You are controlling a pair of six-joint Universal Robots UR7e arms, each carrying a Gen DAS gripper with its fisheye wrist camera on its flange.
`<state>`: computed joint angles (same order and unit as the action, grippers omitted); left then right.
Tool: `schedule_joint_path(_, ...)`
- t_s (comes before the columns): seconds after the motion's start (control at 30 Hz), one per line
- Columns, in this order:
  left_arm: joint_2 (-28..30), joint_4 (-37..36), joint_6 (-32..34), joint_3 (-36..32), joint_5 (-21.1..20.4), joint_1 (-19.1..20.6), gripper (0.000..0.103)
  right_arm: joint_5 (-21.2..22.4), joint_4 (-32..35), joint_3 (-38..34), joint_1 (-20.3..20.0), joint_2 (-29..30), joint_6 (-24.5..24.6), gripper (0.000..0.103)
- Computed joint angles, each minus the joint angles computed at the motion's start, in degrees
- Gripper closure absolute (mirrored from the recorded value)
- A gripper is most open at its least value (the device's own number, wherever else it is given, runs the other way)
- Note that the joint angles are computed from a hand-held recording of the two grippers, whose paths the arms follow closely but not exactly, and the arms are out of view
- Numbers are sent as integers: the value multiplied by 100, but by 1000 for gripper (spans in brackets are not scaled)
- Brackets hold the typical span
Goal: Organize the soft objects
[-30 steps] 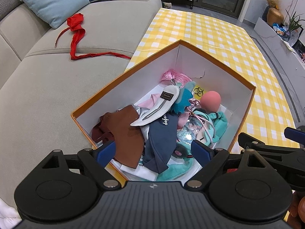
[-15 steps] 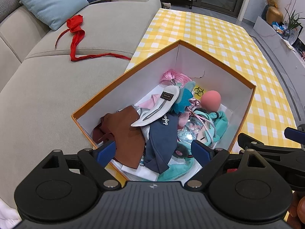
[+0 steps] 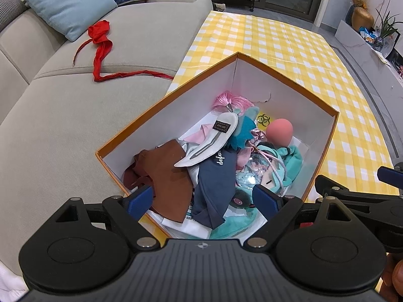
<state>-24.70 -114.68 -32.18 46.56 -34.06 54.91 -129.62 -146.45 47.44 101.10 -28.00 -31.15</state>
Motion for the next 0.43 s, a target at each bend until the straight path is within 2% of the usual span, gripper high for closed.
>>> schedule_joint_path(0.43,-9,9,147,-8,85,0,0,-28,-25,31,5,-1,-1,4)
